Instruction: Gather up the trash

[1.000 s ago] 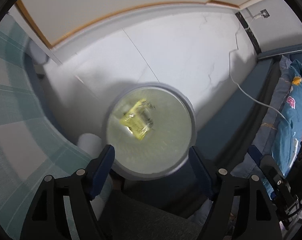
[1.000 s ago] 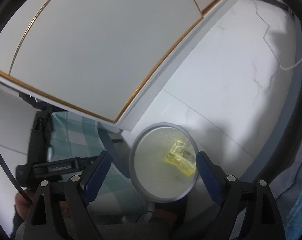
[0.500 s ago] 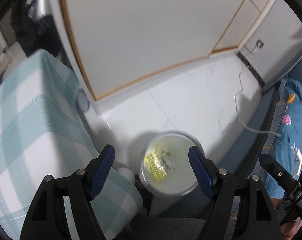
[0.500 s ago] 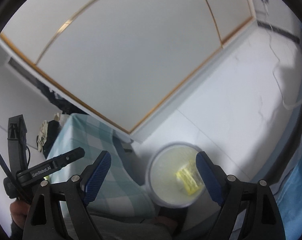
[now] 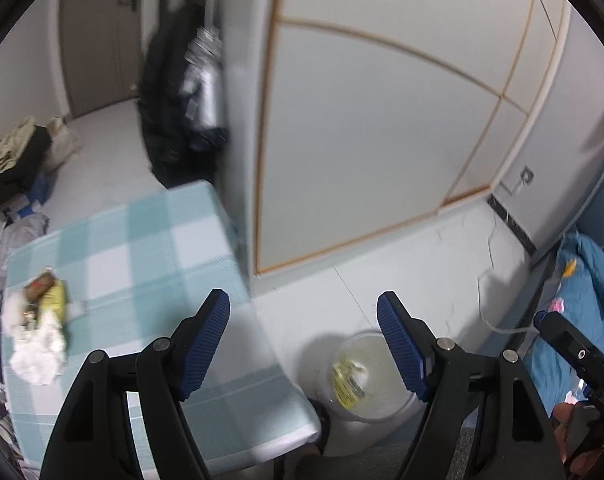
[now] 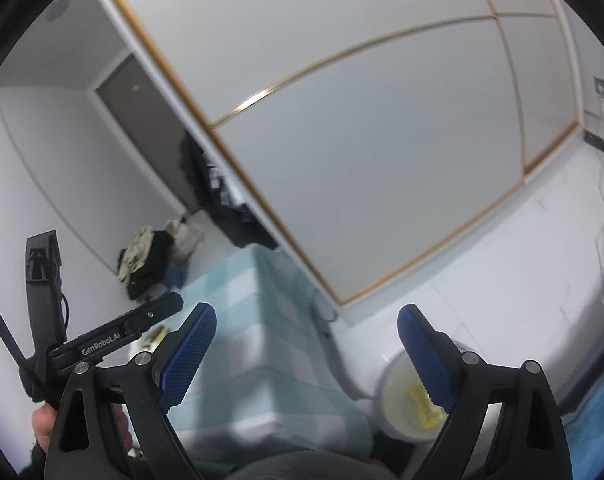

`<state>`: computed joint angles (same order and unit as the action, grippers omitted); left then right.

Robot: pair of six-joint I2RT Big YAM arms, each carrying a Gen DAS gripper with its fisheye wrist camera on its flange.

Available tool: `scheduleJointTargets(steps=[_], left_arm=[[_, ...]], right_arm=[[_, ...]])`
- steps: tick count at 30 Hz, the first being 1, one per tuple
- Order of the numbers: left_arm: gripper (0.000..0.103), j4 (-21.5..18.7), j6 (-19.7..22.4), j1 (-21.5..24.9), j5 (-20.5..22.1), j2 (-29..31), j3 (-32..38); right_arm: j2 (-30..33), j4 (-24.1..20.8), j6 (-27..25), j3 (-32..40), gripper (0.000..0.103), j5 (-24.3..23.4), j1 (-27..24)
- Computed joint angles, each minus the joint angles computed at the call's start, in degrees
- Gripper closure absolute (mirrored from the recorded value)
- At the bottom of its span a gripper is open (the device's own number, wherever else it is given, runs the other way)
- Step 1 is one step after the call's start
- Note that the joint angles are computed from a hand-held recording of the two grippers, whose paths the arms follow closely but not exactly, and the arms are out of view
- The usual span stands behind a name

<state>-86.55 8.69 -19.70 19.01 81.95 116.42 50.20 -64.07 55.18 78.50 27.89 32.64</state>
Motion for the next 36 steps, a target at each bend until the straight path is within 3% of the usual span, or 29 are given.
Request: scheduleJointTargets(steps=[9, 16, 22, 30, 36], left_arm=[[0.030, 2.43, 0.70, 10.74, 5.88, -0.51, 2.87], [0.030, 4.72, 1.45, 18.86, 6.98, 0.32, 3.94], [0.030, 3.39, 2.69, 25.56, 8.75, 4.34, 7.25], [0.030, 5.86, -1.17, 32.10, 10.09, 8.53, 7.14], [0.030, 5.30, -2.15, 34.31, 9.46, 11.72, 9.10]], right_arm=[[9.94, 3.90, -5.87, 9.43, 0.009, 4.11, 7.56], [18.68, 8.11, -10.23, 15.52, 0.009, 1.73, 9.00], [26.72, 10.58, -16.50, 21.66, 0.009, -3.35, 9.07], [38.62, 8.20, -23.16, 32.58, 0.009, -10.77, 8.58], [48.72, -0.75, -26.05, 43.88, 0.009, -17.33, 7.51]])
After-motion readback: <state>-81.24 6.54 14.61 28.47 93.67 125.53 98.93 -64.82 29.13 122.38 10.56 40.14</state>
